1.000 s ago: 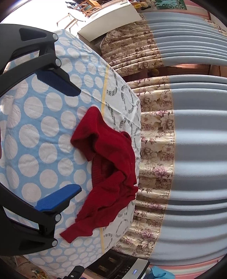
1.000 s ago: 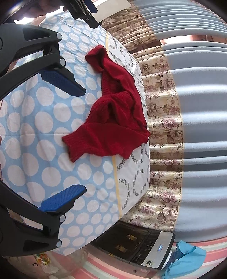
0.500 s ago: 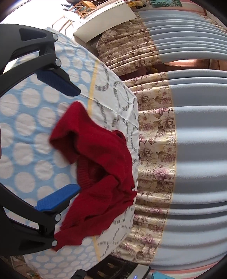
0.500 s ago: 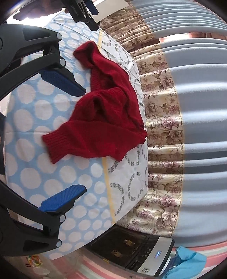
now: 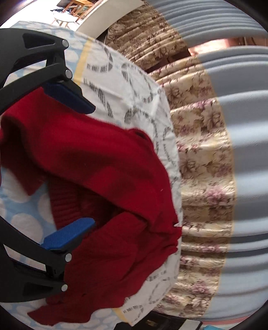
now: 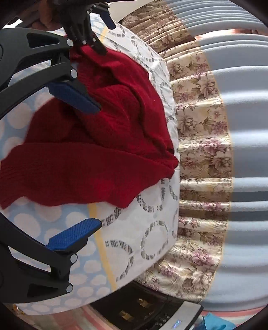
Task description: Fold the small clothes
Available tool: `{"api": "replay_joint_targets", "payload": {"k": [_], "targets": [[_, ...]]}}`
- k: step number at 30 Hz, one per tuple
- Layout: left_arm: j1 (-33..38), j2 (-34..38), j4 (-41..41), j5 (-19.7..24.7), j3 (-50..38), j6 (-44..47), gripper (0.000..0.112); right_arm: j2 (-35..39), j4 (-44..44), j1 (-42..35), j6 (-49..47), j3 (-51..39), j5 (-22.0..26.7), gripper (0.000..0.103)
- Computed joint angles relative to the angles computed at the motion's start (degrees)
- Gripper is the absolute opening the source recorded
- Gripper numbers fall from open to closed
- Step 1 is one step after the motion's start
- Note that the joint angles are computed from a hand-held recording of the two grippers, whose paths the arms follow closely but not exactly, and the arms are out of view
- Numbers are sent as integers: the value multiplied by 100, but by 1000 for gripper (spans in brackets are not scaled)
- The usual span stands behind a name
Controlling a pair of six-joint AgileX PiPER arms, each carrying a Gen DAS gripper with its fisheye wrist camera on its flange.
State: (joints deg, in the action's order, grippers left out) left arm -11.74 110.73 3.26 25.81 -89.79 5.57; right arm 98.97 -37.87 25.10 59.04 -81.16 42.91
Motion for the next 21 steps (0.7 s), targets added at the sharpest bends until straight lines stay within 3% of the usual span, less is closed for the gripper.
{"api": "replay_joint_targets", "payload": {"k": [7, 10, 12, 14, 19, 21], "targets": [[-248, 1040, 465, 600, -1355, -243, 101, 1054, 490, -406, -628, -931, 68, 100], [-335, 1692, 702, 1174, -2355, -259, 99, 1264, 682, -523, -859, -1204, 115, 100], [-361, 2021, 922, 1429, -2852, -350, 85, 1313, 735, -572, -922, -1285, 115, 100], [-288, 2073, 808, 1379, -2941, -207, 74, 1342, 712, -594, -925, -1337, 127, 100], [117, 2074, -514, 1663, -3294, 663, 49, 1449, 794, -655, -968, -1423, 141, 100], [258, 2098, -859, 1824, -3534, 854, 27, 1530, 884, -698, -1069, -1507, 148, 100]]}}
